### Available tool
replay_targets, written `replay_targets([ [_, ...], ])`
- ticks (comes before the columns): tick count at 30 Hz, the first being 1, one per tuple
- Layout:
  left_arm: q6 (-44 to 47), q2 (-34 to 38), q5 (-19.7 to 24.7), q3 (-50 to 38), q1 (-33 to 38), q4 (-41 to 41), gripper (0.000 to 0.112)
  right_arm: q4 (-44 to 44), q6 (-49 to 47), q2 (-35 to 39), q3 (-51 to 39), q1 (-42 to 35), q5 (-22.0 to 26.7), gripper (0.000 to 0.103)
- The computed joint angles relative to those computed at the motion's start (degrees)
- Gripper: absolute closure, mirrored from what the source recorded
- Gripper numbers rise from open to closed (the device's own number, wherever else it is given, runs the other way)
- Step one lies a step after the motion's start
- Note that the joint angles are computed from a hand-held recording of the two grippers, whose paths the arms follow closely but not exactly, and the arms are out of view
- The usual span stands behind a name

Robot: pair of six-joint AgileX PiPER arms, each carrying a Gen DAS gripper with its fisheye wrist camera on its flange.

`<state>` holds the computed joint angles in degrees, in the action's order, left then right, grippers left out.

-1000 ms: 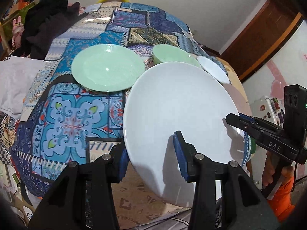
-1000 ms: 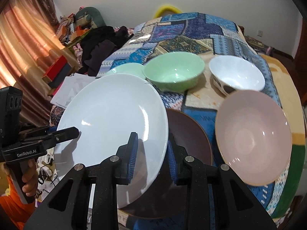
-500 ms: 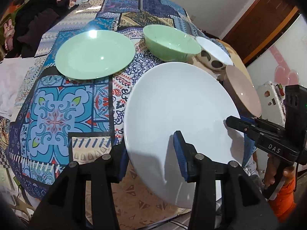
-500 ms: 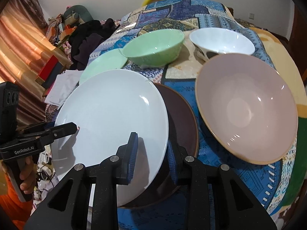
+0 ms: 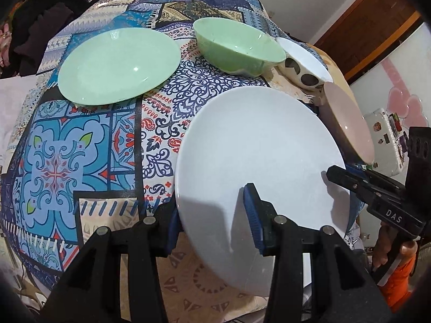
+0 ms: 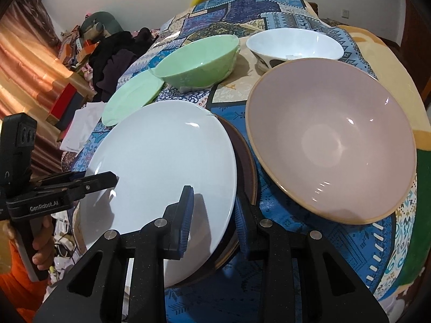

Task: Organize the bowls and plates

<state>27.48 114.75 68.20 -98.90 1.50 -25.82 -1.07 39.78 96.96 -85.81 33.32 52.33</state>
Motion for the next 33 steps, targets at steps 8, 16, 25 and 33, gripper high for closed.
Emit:
replay_targets([
  [8, -0.39, 0.25, -1.33, -0.09, -1.33, 1.80, 0.068, -0.23, -0.04, -1.13, 1.03, -0.15, -0.50, 0.077],
  [16, 1.03, -0.94, -3.28, 1.87, -2.32, 2.88, 0.069, -4.54, 2.34, -1.80, 0.71, 0.66, 2.36, 0.074],
  [25, 2.49, -3.68, -5.22, 2.95, -0.29, 2.14, 0.067, -7.80, 2.07, -1.61, -3.51, 2.60, 4.30, 0.074],
  [33, 4.82, -5.95, -8.79, 1.14, 3.38, 1.31, 0.054, -8.31, -1.17, 3.48, -13.13, 2.96, 5.18, 0.074],
])
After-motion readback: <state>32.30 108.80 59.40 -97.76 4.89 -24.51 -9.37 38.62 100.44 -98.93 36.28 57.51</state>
